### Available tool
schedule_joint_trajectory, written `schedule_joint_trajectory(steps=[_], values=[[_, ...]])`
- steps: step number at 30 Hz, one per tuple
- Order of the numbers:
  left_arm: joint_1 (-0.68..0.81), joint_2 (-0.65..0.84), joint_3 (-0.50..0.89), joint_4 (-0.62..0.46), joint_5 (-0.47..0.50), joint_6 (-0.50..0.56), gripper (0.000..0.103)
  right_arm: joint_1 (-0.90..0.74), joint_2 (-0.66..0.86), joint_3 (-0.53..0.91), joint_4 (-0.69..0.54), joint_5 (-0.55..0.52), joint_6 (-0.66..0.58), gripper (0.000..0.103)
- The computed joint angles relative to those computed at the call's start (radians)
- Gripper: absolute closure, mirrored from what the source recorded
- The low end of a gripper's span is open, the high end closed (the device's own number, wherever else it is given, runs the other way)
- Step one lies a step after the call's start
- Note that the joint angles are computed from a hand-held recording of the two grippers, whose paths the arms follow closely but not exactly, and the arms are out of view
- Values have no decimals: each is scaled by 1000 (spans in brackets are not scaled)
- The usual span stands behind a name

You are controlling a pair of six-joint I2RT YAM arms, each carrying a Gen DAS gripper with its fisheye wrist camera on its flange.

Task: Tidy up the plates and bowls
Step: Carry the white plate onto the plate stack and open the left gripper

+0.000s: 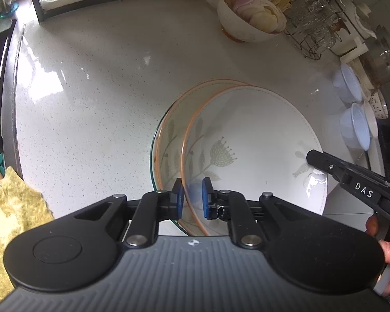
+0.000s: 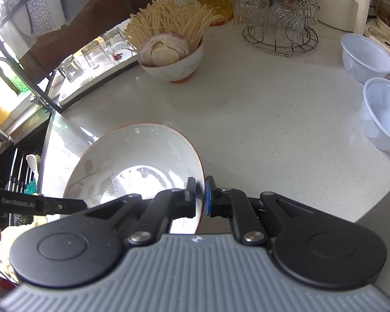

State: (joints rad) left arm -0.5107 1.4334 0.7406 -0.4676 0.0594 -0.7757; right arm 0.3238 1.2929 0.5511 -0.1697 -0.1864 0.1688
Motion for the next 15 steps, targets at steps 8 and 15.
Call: schedule_joint_trajectory(steps=[8,15], values=[[11,34,25,-16,1,-21,87,33,22,8,25,40,8,91],[-8,62,69,-62,-30,-10,86,51,33,15,27,64,10,91]])
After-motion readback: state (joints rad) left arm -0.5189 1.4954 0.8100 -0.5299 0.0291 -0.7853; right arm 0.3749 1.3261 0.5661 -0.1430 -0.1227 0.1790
